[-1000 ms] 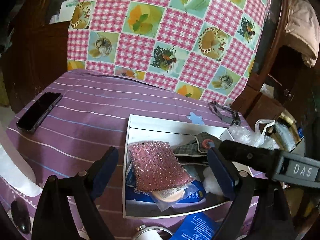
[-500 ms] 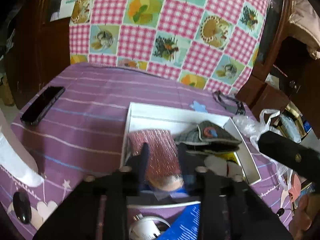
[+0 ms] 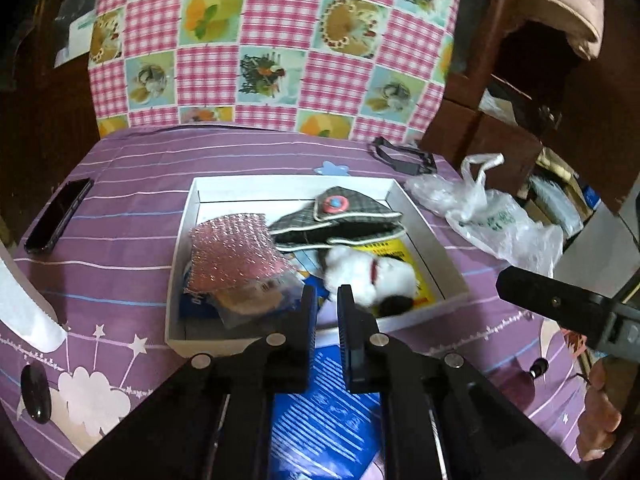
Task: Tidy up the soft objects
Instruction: 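Open both grippers and withdraw them from the box, then reach the right gripper to the blue printed bag beside the box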
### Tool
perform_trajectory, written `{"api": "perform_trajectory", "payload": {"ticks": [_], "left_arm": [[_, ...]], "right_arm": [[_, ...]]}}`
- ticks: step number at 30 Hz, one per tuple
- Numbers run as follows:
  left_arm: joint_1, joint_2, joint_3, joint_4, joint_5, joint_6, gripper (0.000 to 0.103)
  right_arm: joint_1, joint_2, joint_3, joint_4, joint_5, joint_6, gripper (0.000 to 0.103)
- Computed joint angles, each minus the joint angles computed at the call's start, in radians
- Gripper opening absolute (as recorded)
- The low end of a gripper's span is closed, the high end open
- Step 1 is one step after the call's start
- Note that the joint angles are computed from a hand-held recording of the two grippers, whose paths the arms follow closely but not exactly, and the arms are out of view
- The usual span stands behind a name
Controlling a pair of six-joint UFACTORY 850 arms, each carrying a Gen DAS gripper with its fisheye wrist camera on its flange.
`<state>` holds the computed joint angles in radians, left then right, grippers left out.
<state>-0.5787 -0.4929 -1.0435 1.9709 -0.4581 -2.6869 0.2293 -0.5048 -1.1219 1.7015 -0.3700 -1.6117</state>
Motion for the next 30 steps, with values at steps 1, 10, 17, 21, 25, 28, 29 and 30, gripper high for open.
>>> {"api": "perform_trajectory", "payload": {"ticks": [1, 10, 17, 21, 25, 28, 29, 30], "left_arm": [[-0.003, 0.003, 0.002, 0.001, 0.005, -0.001, 0.009], [-0.039, 0.022, 0.043, 0.058, -0.002, -0.066, 0.009], [-0.073, 0.012, 0.038, 0.054, -0.034, -0.048, 0.009], [-0.066, 0.034, 0.064, 0.023, -0.052, -0.046, 0.009], [-0.062, 0.063, 0.107, -0.019, -0.082, -0.036, 0.009], [-0.058, 0.085, 0.146, -0.03, -0.097, -0.04, 0.009], [-0.056, 0.092, 0.159, -0.029, -0.1, -0.047, 0.009], [-0.051, 0.102, 0.179, -0.019, -0.1, -0.064, 0.009]], "right_arm": [[-0.015, -0.002, 0.002, -0.036, -0.02, 0.038, 0.075], [-0.102, 0.045, 0.097, 0.069, -0.063, -0.085, 0.062], [-0.156, 0.074, 0.165, 0.184, -0.095, -0.19, 0.062], [-0.135, 0.07, 0.155, 0.141, -0.082, -0.174, 0.062], [-0.076, 0.062, 0.132, 0.078, -0.057, -0.154, 0.062], [-0.032, 0.045, 0.102, -0.007, -0.055, -0.093, 0.062], [-0.02, 0.038, 0.092, -0.037, -0.057, -0.067, 0.062], [-0.006, 0.026, 0.074, -0.096, -0.058, -0.014, 0.062]]}}
